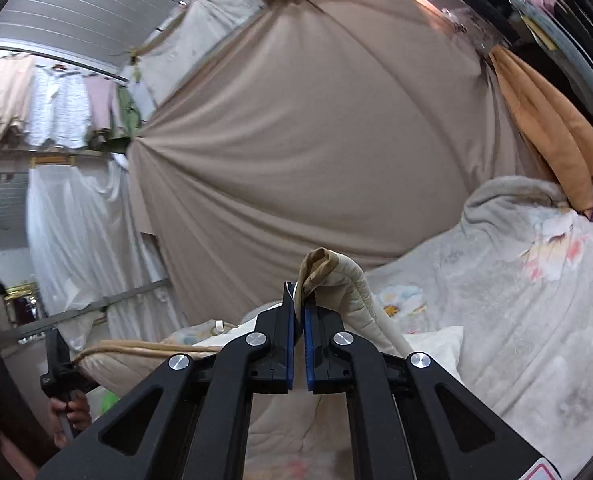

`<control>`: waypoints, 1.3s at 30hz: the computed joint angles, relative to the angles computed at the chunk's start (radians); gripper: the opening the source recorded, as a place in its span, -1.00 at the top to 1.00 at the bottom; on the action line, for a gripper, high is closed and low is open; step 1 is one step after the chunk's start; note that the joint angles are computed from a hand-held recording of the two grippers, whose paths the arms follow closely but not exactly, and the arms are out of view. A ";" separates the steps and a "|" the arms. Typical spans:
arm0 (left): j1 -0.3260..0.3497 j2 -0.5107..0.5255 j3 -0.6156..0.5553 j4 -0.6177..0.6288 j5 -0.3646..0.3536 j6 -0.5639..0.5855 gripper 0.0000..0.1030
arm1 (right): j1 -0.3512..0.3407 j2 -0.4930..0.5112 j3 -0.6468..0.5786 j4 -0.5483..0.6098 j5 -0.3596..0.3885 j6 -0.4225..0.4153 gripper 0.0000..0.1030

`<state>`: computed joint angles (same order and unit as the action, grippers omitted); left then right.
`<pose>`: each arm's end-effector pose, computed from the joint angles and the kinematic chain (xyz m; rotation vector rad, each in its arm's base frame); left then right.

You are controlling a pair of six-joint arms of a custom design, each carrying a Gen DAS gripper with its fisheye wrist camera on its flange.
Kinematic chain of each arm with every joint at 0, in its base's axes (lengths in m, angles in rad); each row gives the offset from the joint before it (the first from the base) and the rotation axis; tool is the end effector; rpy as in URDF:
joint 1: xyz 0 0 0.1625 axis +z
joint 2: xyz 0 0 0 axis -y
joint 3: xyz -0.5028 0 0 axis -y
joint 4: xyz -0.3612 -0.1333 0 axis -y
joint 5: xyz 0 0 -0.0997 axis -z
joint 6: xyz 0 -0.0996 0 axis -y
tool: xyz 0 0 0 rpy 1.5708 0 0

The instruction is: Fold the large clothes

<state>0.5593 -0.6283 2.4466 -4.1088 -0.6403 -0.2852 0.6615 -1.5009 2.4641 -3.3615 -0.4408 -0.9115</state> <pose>-0.2535 -0.4102 0.1288 0.4306 2.4148 -1.4535 -0.1311 -0.3852 0.4122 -0.6652 2.3796 -1.8329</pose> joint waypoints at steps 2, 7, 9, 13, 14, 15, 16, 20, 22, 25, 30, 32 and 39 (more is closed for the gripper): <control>0.081 0.007 -0.122 0.164 0.006 0.020 0.80 | 0.114 0.099 -0.093 -0.100 -0.173 0.167 0.92; 0.265 0.086 -0.393 0.507 0.032 0.023 0.78 | 0.318 0.289 -0.330 -0.091 -0.534 0.359 0.86; 0.324 0.122 -0.477 0.617 0.026 -0.004 0.76 | 0.366 0.350 -0.393 -0.105 -0.652 0.368 0.84; 0.360 0.173 -0.515 0.559 0.029 0.058 0.74 | 0.406 0.437 -0.493 -0.063 -0.807 0.380 0.69; 0.359 0.171 -0.506 0.544 0.026 0.061 0.74 | 0.398 0.443 -0.504 -0.044 -0.794 0.391 0.69; 0.355 0.163 -0.494 0.535 0.020 0.053 0.74 | 0.384 0.442 -0.504 -0.038 -0.762 0.403 0.66; 0.347 0.154 -0.476 0.514 0.019 0.049 0.71 | 0.368 0.438 -0.497 -0.047 -0.722 0.415 0.49; 0.292 0.107 -0.360 0.277 -0.066 0.133 0.04 | 0.294 0.392 -0.412 -0.231 -0.528 0.461 -0.12; 0.251 0.107 -0.319 0.165 -0.050 0.160 -0.35 | 0.276 0.360 -0.361 -0.287 -0.491 0.429 -0.12; 0.160 0.182 -0.336 -0.043 0.094 0.380 -0.61 | 0.286 0.324 -0.279 -0.312 -0.496 0.339 -0.12; 0.139 0.238 -0.384 0.188 0.061 0.343 -0.66 | 0.371 0.329 -0.155 -0.223 -0.601 0.070 -0.11; 0.167 0.265 -0.423 0.329 0.038 0.284 -0.66 | 0.422 0.372 -0.134 -0.201 -0.687 -0.025 0.01; 0.244 0.286 -0.384 0.317 0.057 0.227 -0.69 | 0.418 0.450 -0.138 -0.348 -0.932 -0.016 0.35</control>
<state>0.8033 -0.3419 2.0626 -3.7915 -0.5835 -0.0583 1.0799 -1.0513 2.3257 -3.7093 -1.3725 -0.9278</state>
